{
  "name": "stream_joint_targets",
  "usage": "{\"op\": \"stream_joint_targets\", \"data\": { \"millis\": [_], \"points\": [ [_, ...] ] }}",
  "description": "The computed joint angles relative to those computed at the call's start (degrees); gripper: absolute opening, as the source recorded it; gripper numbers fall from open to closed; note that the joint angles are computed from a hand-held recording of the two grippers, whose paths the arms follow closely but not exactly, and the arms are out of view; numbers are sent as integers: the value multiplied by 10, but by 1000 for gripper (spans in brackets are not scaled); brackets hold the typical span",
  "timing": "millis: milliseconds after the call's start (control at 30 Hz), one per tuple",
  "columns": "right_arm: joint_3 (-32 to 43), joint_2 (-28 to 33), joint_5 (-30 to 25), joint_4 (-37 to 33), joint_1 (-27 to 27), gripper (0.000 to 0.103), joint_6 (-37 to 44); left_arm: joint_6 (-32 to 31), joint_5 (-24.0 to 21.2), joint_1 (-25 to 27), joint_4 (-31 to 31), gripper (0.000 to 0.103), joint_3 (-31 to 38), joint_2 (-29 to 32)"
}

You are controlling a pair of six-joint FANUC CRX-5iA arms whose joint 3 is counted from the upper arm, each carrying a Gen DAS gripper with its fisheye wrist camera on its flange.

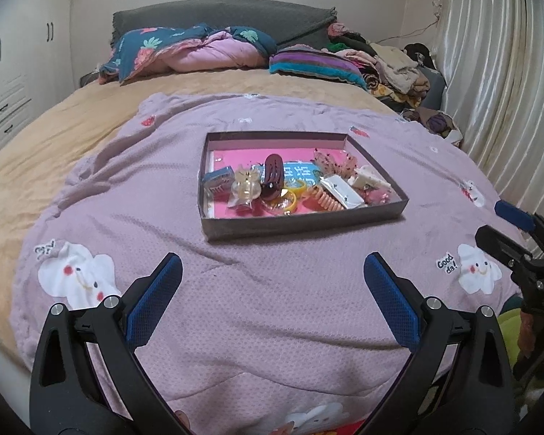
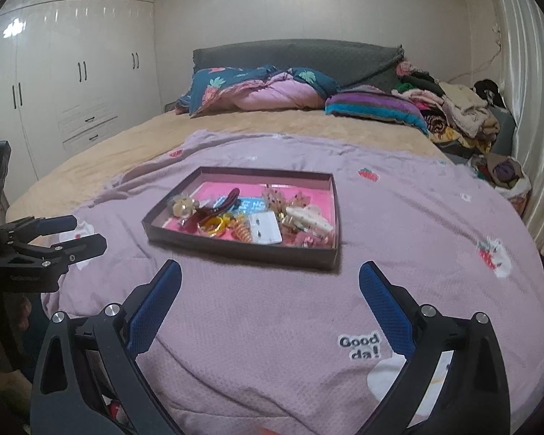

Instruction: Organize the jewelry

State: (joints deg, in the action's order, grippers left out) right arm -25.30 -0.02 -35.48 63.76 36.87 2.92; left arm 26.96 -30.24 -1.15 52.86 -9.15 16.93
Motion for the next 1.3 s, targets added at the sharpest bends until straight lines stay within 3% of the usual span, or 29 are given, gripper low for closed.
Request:
{"op": "stream_joint_targets", "data": {
  "millis": [267,1300],
  "points": [
    [-1,6,-2,-37,-1,98,-19,8,4,-1,-9,94,-6,3],
    [-1,5,8,-41,-3,99,-12,26,3,0,-22,94,-7,0]
  ]
}}
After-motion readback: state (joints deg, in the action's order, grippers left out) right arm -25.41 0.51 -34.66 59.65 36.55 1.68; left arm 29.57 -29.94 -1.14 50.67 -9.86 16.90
